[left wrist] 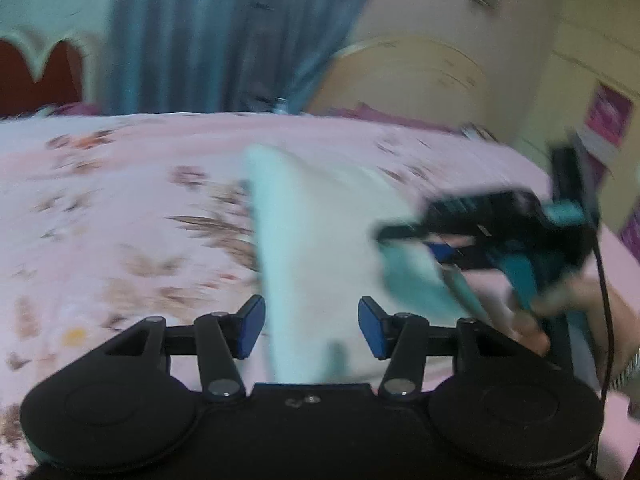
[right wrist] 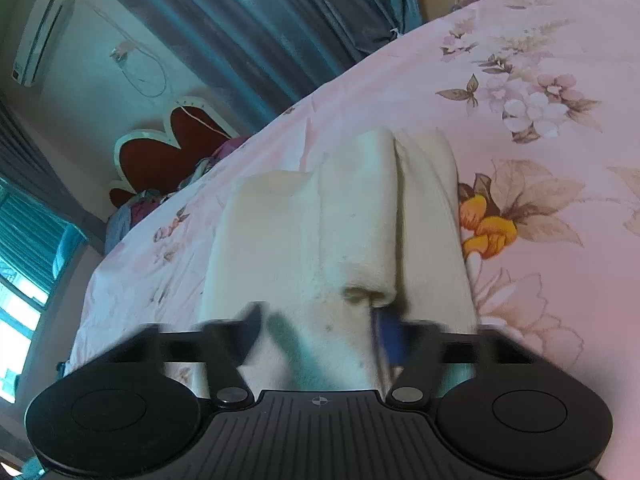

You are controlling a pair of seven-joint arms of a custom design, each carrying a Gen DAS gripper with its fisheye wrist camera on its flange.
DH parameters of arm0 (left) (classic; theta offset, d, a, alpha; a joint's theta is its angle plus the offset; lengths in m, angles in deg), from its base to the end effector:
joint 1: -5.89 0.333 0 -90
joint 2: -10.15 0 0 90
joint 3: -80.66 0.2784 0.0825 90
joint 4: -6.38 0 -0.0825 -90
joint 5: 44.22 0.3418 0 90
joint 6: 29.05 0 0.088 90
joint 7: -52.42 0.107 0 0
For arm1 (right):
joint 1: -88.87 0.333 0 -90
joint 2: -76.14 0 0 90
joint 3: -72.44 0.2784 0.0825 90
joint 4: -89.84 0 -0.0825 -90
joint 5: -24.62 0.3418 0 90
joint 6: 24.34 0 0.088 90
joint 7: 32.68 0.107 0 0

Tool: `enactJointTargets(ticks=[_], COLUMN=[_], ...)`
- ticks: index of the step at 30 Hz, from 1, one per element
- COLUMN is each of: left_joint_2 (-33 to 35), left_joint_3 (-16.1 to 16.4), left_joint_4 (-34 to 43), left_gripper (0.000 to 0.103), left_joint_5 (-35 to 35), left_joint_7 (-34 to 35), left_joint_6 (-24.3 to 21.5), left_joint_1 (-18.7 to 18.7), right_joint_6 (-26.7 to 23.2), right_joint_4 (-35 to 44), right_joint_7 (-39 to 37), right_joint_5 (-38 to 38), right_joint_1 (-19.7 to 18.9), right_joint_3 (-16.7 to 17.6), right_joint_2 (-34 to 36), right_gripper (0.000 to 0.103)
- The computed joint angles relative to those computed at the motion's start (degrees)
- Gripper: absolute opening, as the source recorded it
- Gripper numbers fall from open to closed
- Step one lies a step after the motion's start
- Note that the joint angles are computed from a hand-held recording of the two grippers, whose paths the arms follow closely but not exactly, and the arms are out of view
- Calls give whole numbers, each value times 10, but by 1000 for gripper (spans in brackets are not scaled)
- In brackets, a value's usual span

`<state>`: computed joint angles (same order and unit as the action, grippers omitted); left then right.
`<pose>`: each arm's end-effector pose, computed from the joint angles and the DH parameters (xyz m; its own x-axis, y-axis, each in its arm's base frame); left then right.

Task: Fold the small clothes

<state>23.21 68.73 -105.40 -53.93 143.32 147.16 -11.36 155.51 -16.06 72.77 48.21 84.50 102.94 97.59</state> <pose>0.5420 -0.2766 0.4611 -0.3985 -0.9007 0.1728 -0.6287 0.1312 -0.7665 0.5966 0.2086 0.4408 -0.0512 -0.7554 -0.6532 -0.7078 0.4888 -0.5099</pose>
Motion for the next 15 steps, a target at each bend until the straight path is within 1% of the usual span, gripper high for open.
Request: enactJointTargets(ticks=[1,2,4,5,6,7,9,10,11,12,14,15], left_joint_2=[2,20,36,54,71,83,111,127,147,168,199,211], left_joint_3=[33,47,52,56,54,48,39,28,21,22,26,24], left_joint_4=[7,33,58,84,109,128,174,198,229,258,300,319], left_gripper=[50,50,50,50,50,50,50,50,50,52,53,53], left_joint_5=[5,38,43,48,48,44,36,27,21,23,28,28], left_joint_7=[-19,-57,-75,-85,-90,-90,-93,-87,-84,-86,-89,-87], left_joint_6=[-5,-11,-18,-26,-36,-44,-63,-73,-85,-92,-108,-118], left_joint_1=[-24,-30,-26,-27,-24,-19,-12,-4,-2,-6,-15,-17], right_joint_6=[-2,-3,0,2,-1,-3,-6,-5,-5,-5,-7,-6], right_joint_4=[6,9,16,20,26,28,27,24,16,9,-4,-13], right_joint_7=[2,6,15,21,26,25,39,46,60,73,88,99], right_joint_5=[-1,-1,0,-1,-8,-11,-29,-42,-61,-76,-91,-101], right_joint_1=[2,6,9,11,17,14,35,49,71,87,96,105], right_joint_3=[-3,-7,-10,-12,-19,-15,-40,-58,-86,-108,-124,-138], right_joint_2=[5,8,16,19,22,24,15,9,-2,-11,-25,-34], right_gripper=[33,33,33,32,28,18,17,16,16,16,15,15])
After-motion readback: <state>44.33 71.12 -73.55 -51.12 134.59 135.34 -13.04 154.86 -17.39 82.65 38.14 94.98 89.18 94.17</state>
